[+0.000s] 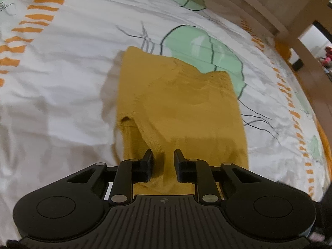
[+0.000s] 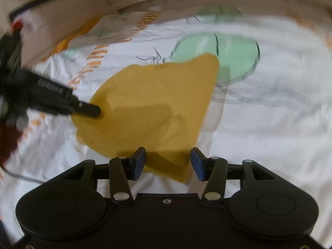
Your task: Fold small clothes
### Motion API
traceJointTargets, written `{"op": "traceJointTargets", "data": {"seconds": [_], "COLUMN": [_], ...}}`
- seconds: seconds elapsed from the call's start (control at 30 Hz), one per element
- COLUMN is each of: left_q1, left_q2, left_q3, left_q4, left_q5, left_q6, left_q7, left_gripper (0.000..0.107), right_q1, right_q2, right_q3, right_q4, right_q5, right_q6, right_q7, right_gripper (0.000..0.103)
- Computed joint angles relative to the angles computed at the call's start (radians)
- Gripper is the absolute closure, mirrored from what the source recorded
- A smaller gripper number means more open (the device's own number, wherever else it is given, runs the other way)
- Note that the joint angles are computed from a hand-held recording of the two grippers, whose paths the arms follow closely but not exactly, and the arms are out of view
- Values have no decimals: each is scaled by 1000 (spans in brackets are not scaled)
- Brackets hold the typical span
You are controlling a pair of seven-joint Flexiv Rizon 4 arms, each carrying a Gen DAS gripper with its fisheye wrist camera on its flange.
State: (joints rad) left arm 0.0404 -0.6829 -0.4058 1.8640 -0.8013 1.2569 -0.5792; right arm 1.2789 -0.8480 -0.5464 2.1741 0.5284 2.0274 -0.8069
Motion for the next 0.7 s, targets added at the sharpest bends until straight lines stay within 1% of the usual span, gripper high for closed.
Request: {"op": "traceJointTargets", "data": {"seconds": [0.03,0.07,0.1,0.17,0.23,0.27,0.33,0.4,0.43,0.47,0.5,0.53,0.57,0.6,0.7], "left_q1": [3,7,16,27,20,9,-1,14,19,22,26,29,27,23,5], "left_q2": [1,4,8,17,23,25,24,25,23,20,16,12,7,3,-2], "left_q3": [-4,-12,-22,-25,-5,12,25,3,-1,-5,-11,-17,-19,-11,21], "left_q4": [3,8,16,26,30,31,36,44,42,38,34,31,26,18,5], "left_q5": [1,-3,-13,-27,-29,-24,-27,-59,-70,-82,-96,-108,-115,-110,-77], "left_q6": [-3,-2,-3,-26,-44,-40,-14,14,18,21,27,31,28,13,-28], "left_q7": [8,18,30,39,36,28,21,34,28,23,18,15,8,-6,-40], "left_gripper": [90,92,92,92,92,92,92,89,85,74,68,67,67,65,63], "right_q1": [-42,-56,-62,-65,-52,-52,-102,-145,-151,-144,-140,-141,-143,-148,-188], "right_q2": [12,23,27,40,53,52,59,64,66,65,63,60,59,58,51], "right_q3": [41,71,74,84,74,79,132,175,183,178,173,171,169,167,180], "right_q4": [0,-9,2,12,30,37,39,33,29,24,18,12,5,-3,-34], "right_q5": [-16,33,17,47,64,69,53,34,41,61,78,91,104,113,122], "right_q6": [24,25,38,46,18,22,58,100,116,124,132,141,146,148,153], "right_q7": [27,-6,24,28,27,35,45,24,10,-4,-19,-34,-49,-63,-103], "right_gripper": [87,88,88,89,89,89,89,82,78,76,68,50,39,37,37]}}
